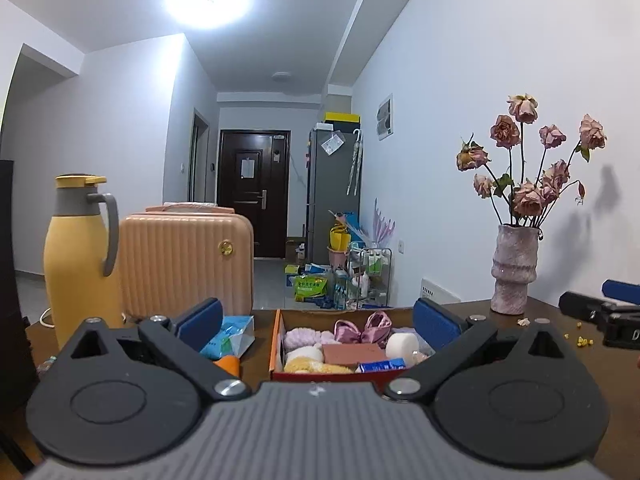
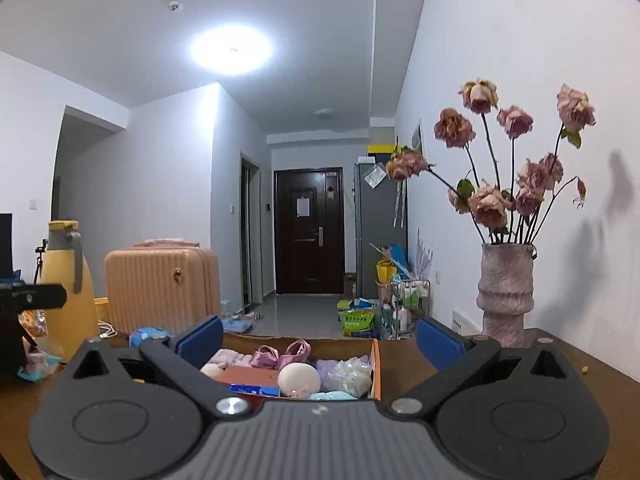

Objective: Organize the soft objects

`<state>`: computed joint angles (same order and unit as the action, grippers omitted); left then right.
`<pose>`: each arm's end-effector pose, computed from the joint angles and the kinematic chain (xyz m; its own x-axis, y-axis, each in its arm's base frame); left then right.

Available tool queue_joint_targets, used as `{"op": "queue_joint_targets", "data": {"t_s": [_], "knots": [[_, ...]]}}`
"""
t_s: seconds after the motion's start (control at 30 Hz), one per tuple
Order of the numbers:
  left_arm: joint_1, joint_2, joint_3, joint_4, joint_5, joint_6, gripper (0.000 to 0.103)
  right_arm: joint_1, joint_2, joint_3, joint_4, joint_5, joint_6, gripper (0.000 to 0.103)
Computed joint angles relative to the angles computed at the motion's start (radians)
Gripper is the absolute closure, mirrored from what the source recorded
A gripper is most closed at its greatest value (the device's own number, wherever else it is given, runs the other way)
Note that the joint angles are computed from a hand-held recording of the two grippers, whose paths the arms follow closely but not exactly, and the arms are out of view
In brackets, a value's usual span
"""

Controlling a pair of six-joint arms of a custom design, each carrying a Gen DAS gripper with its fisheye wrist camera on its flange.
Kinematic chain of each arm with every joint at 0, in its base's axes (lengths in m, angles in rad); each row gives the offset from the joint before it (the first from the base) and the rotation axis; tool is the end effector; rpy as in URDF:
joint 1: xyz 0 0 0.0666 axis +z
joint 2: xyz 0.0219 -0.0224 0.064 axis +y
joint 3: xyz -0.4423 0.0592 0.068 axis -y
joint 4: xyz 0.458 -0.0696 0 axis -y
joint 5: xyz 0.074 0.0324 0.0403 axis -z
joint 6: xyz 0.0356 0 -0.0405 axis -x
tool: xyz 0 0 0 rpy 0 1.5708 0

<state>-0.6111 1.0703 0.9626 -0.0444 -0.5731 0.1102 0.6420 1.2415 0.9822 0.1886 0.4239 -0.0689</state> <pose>0.3608 -0.2297 0.4861 -0.1281 -0.0231 -0.9915 0.0292 0.9992 -0.0270 0.4031 0.2826 0.4460 -0.0714 0.0250 -0.9971 -0.2128 0.9763 0.0397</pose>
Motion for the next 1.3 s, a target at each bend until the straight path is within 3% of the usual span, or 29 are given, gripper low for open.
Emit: {"op": "queue_joint_targets", "data": {"t_s": [0.33, 0.5, 0.7, 0.83, 0.9, 1.03, 1.1, 1.17, 1.3], "knots": [[-0.092, -0.141, -0.107, -0.034, -0.084, 0.007, 0.000, 0.095, -0.112, -0.073, -0.056, 0.084, -0.006, 0.000], [-0.175, -0.257, -0.158, -0.113, -0.150, 0.053, 0.000, 0.183, -0.194, -0.118, -0.117, 0.153, -0.010, 0.000], [-0.306, -0.359, -0.227, -0.117, -0.306, 0.018, 0.000, 0.305, -0.273, -0.188, -0.138, 0.211, 0.006, 0.000], [-0.412, -0.393, -0.269, -0.152, -0.436, 0.064, 0.000, 0.401, -0.312, -0.254, -0.144, 0.290, -0.037, 0.000], [-0.459, -0.399, -0.282, -0.192, -0.491, 0.115, 0.000, 0.446, -0.325, -0.276, -0.183, 0.319, -0.068, 0.000], [-0.567, -0.399, -0.286, -0.411, -0.587, 0.358, 0.000, 0.556, -0.333, -0.310, -0.252, 0.440, -0.179, 0.000], [-0.622, -0.392, -0.284, -0.560, -0.609, 0.505, 0.000, 0.607, -0.341, -0.329, -0.275, 0.463, -0.276, 0.000], [-0.654, -0.378, -0.284, -0.650, -0.604, 0.588, 0.000, 0.644, -0.347, -0.343, -0.308, 0.471, -0.385, 0.000], [-0.659, -0.374, -0.282, -0.712, -0.578, 0.674, 0.000, 0.658, -0.331, -0.334, -0.374, 0.453, -0.437, 0.000]]}}
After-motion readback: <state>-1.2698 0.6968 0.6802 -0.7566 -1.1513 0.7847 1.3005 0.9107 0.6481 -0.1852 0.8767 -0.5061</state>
